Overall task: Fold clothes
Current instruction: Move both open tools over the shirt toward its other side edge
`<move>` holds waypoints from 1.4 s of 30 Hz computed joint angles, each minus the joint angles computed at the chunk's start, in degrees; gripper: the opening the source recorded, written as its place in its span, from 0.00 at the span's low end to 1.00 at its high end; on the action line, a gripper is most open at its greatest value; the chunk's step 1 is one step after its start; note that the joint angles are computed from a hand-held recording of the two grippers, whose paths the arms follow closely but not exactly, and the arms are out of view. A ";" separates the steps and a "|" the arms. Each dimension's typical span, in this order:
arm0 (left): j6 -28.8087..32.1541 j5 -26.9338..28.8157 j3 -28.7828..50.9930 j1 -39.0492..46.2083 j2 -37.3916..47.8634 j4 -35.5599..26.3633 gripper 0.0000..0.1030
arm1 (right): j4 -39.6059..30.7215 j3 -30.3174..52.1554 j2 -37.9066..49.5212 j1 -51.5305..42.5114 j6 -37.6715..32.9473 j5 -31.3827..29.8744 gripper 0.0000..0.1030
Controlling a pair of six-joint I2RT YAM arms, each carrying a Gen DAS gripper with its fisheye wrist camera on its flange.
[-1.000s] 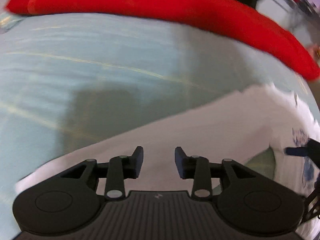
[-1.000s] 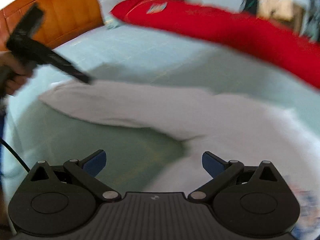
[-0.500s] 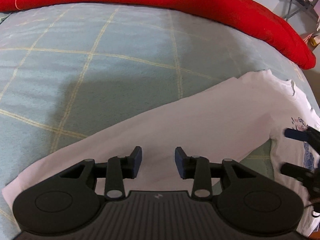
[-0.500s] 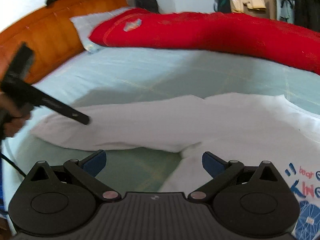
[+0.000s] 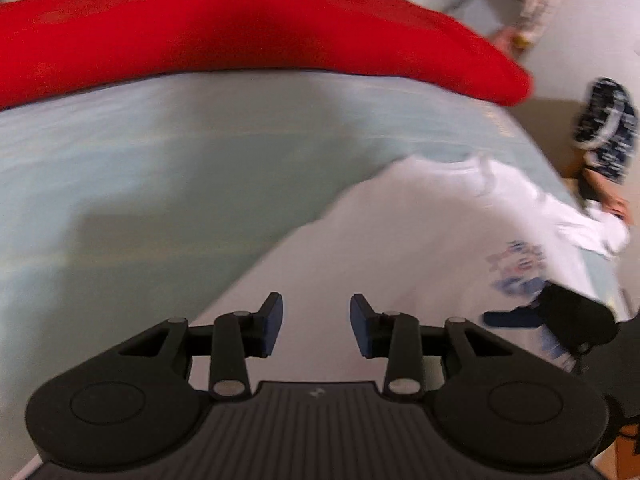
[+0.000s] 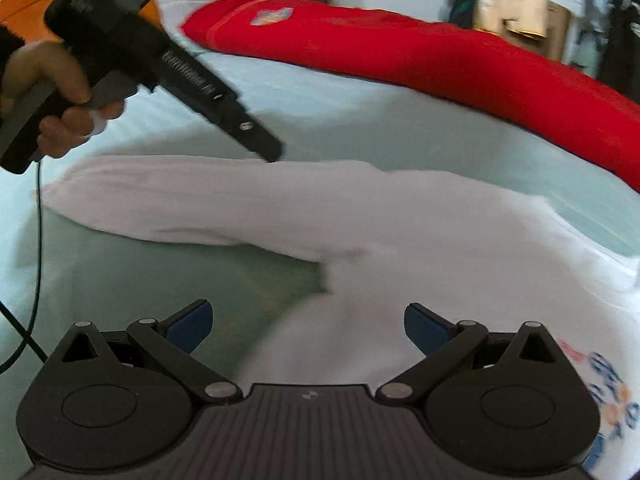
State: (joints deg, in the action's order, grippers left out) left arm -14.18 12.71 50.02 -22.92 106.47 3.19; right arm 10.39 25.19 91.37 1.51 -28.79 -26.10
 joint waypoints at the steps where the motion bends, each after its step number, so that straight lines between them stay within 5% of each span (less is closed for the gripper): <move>1: 0.08 1.52 2.89 -0.85 3.46 0.48 0.36 | 0.50 0.07 0.47 -1.15 -0.30 0.49 1.00; 6: 0.38 -2.36 12.08 -3.18 15.24 1.75 0.34 | 2.45 -0.02 1.64 -6.30 -0.09 1.45 1.00; 9: 1.74 -7.51 12.18 -2.05 16.06 4.61 0.34 | 5.42 -1.85 1.95 -8.69 1.30 1.40 1.00; 14: 2.62 -9.18 13.34 -1.46 12.36 -0.44 0.34 | 9.05 -4.61 3.33 -12.37 0.33 2.54 1.00; 20: 0.55 -7.25 -3.64 -5.02 -4.11 3.98 0.43 | 6.57 -6.19 0.94 -15.94 -1.85 1.38 1.00; 29: -13.63 -6.19 -20.40 -9.94 -11.62 6.46 0.43 | 5.85 -8.05 -0.40 -18.28 -6.87 -0.01 1.00; 35: -12.86 -10.16 -20.06 -10.42 -14.76 1.11 0.52 | 4.78 -7.32 0.13 -18.07 -8.15 0.28 1.00; 38: -18.32 -12.06 -24.26 -12.46 -16.17 4.08 0.52 | 4.00 -7.03 -0.07 -17.80 -8.55 0.64 1.00; 42: -23.90 -11.35 -24.87 -14.15 -22.03 -3.42 0.52 | 1.70 -6.44 -1.04 -18.24 -9.67 0.40 1.00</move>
